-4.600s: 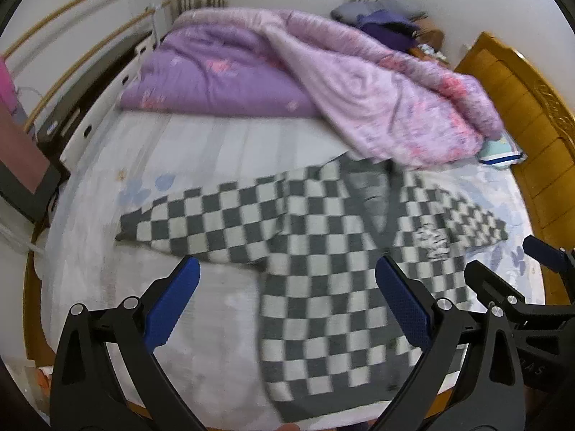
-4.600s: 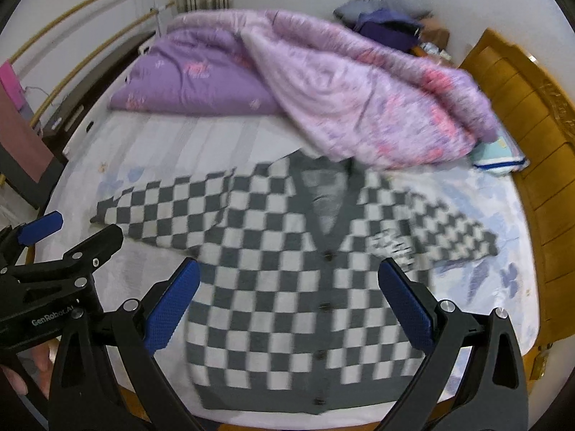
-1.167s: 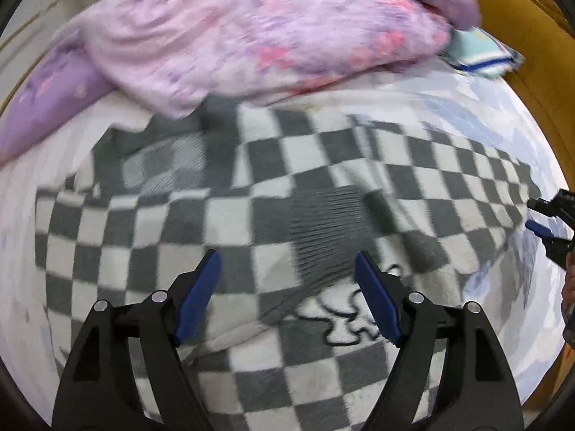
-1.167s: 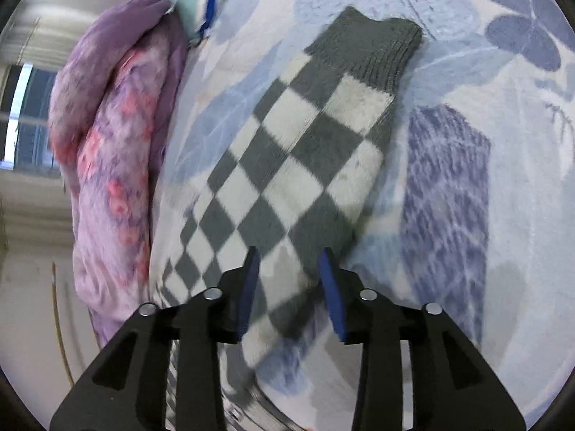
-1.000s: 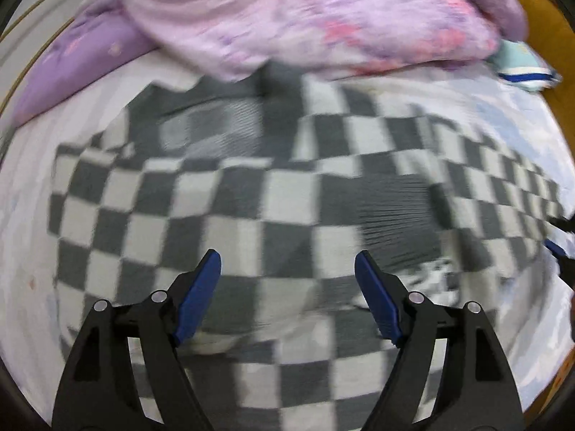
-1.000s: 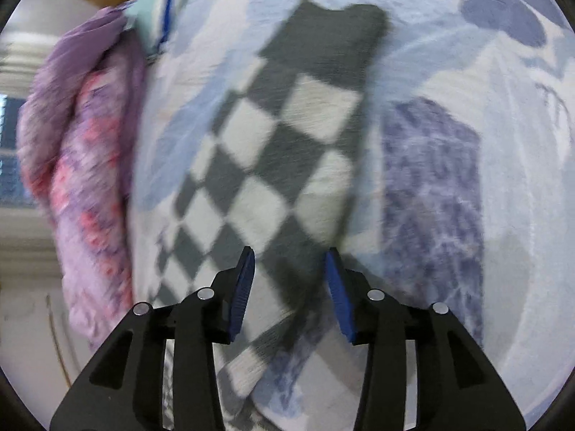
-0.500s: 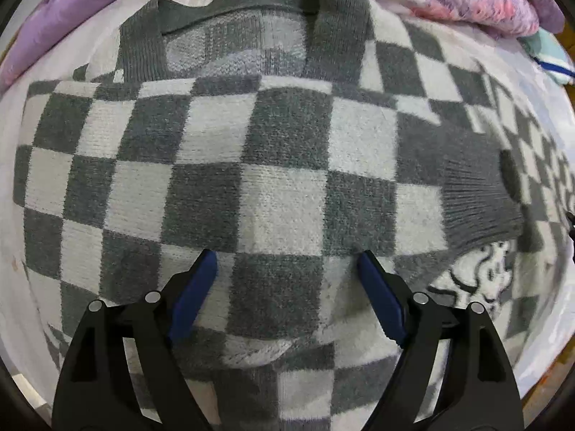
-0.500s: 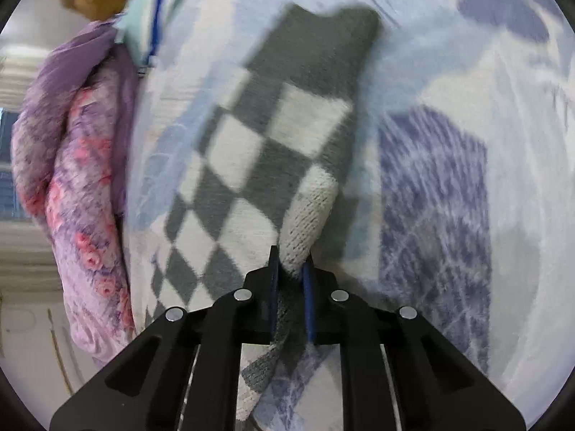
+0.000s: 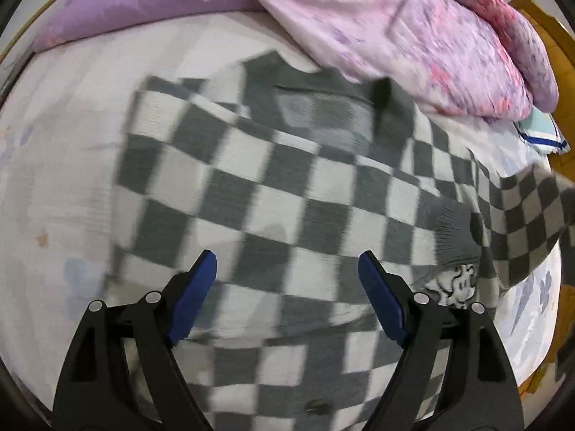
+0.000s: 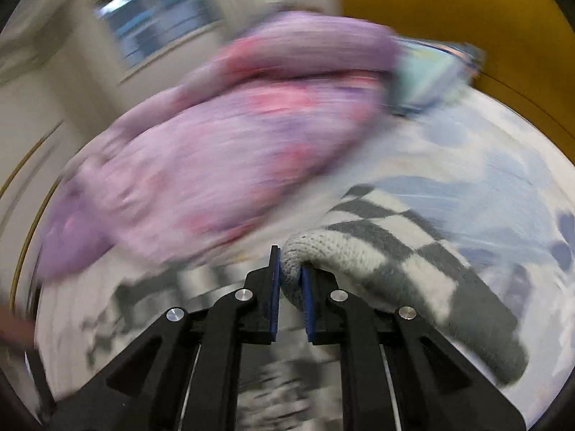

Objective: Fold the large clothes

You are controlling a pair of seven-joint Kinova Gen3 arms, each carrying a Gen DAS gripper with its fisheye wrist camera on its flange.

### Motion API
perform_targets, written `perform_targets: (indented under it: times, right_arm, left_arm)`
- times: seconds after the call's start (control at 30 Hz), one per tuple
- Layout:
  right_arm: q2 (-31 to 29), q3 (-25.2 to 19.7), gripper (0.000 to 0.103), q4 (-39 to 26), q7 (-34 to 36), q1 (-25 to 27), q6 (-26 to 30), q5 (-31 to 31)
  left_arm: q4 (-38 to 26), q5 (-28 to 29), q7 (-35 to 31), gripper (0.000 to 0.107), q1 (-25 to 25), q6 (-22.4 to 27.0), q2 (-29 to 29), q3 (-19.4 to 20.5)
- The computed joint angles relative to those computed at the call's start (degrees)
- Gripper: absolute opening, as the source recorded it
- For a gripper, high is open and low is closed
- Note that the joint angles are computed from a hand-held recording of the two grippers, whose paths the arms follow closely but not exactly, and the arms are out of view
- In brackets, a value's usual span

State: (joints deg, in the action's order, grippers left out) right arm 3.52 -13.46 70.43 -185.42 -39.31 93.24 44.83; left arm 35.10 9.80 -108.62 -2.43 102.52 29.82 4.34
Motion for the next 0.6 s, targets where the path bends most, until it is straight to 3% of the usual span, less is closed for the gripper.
perform_targets:
  times: [0.1,0.2,0.33,0.37,0.4,0.5,0.6]
  right_arm:
    - [7.82,0.98,0.01,-7.96,4.92,-4.57,-5.42,0.52]
    - [15.78,0.85,0.01,-15.93,7.48,-5.15,-11.5,-5.31]
    - [26.4,-8.01,0.018,-24.51,7.44,1.09,-12.23,-14.61]
    - [29.05,-10.1,0.03,-26.29,6.59,2.33,-10.93,-16.94]
    - [30.64,-11.13,0.031,-27.03,5.19,3.02,-10.4,-18.83]
    - [29.39,-7.85,0.038,-24.65,3.98,1.27,-13.06,-20.04]
    - [25.61,-3.24,0.048,-21.26,5.03,-0.59,-15.66,-22.43]
  left_arm:
    - [-3.41,0.52,-1.22,0.081,-3.21,1.81,0.66,-0.35]
    - [-8.47,0.8,-1.64,0.081,-6.17,4.84,2.55,-0.52]
    - [-16.22,0.23,-2.8,0.082,-9.52,9.65,6.13,-0.62]
    - [-18.19,0.12,-3.08,0.082,-10.25,10.9,7.07,-0.55]
    - [-19.89,0.05,-3.31,0.082,-10.78,11.98,7.87,-0.43]
    - [-22.46,0.53,-3.59,0.082,-12.04,14.15,9.12,0.34]
    - [-17.9,0.62,-5.15,0.082,-11.92,11.43,7.01,0.31]
